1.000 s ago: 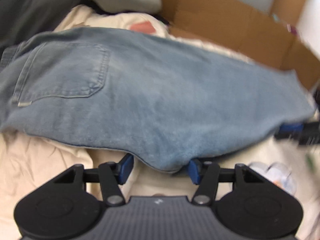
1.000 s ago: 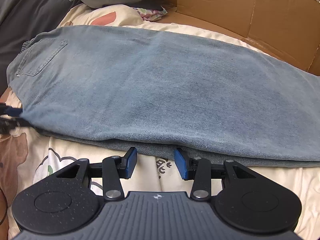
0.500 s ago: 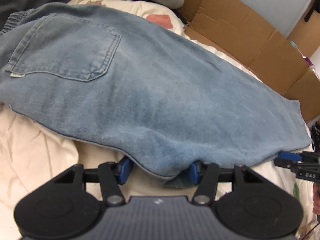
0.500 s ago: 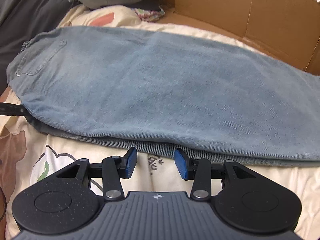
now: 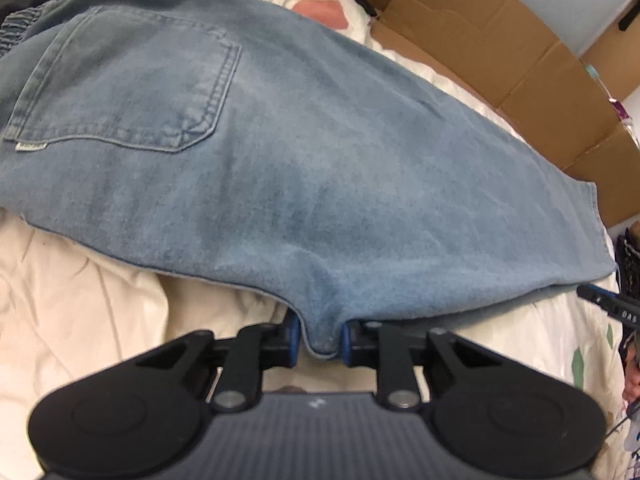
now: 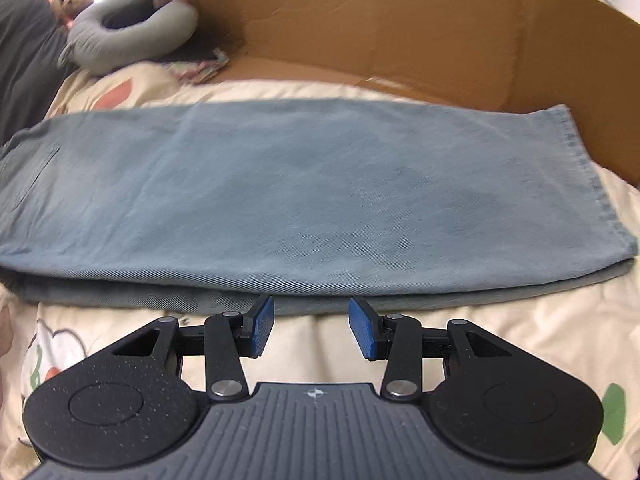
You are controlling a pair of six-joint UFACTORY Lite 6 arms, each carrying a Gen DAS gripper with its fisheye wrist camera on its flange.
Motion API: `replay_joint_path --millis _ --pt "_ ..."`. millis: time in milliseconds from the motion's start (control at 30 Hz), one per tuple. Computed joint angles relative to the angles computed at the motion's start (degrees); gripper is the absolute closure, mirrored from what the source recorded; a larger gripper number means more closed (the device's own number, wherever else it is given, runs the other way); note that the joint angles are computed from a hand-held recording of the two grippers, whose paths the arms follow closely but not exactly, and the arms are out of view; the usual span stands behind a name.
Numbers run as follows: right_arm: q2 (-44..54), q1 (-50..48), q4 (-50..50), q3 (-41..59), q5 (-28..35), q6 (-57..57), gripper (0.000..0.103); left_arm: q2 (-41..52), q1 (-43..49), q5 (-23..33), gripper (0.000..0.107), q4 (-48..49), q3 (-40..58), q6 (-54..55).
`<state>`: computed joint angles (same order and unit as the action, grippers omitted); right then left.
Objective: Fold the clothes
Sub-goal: 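Close the left gripper on the jeans side edge below the back pocket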
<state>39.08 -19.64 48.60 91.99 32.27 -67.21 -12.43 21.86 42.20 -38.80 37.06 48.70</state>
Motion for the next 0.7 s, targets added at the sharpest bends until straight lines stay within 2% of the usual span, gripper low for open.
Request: replay_joint_path --millis 233,700 --pt "3.0 -5.3 3.6 3.5 -0.5 3.9 0.055 2.2 0.7 4.2 0.090 3.8 3.9 -5.5" --pt "15.2 -15.9 6.2 16.7 2.9 17.8 0.054 4.4 -1.9 5.0 0.091 9.4 6.3 -7.3"
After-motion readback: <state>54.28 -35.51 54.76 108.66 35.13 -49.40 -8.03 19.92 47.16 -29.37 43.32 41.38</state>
